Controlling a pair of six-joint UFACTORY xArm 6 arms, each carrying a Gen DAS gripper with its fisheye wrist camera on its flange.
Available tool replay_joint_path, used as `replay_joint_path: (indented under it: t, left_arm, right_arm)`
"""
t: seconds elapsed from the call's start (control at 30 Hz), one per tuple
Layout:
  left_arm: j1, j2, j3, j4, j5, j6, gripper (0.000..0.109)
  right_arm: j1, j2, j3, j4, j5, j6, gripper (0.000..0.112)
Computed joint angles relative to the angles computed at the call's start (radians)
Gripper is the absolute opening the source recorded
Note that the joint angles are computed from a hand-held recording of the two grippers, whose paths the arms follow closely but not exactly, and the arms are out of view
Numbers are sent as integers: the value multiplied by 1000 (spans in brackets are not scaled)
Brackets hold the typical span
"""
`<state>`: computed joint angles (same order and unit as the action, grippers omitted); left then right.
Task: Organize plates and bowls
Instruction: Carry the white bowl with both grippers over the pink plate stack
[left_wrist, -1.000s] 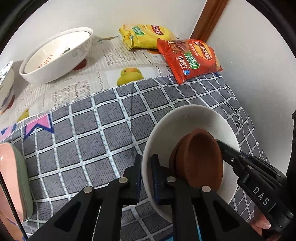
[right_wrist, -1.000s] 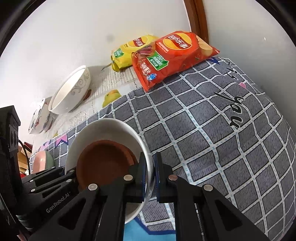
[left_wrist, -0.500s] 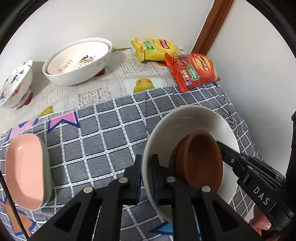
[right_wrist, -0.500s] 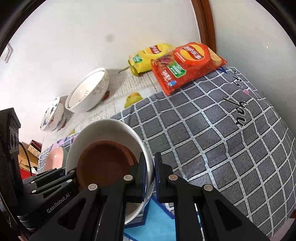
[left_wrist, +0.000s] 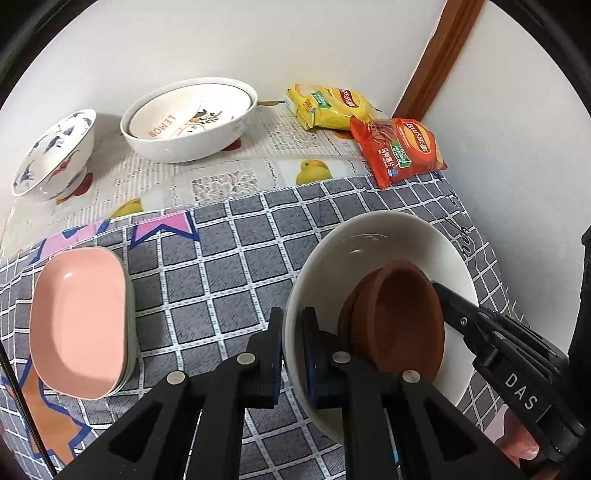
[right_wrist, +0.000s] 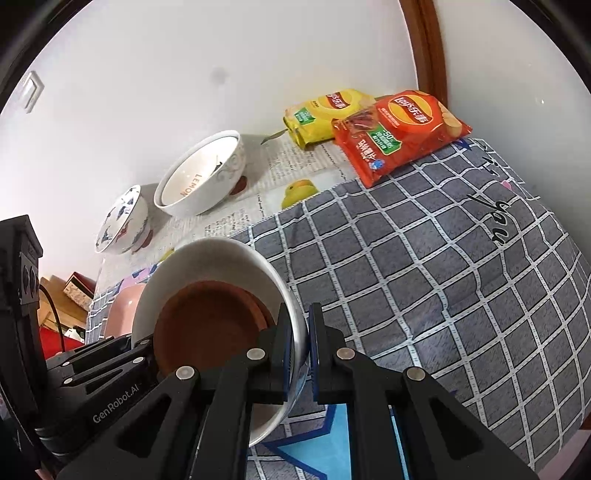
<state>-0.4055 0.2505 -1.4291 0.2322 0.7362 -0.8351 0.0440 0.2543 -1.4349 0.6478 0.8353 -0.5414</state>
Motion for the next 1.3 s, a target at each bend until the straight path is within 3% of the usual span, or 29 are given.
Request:
replay_joint_path:
  t: [1.3]
  left_arm:
    - [54, -156, 178, 11, -42, -29, 10]
  right_arm:
    - [85, -57, 45, -3, -27, 13, 9]
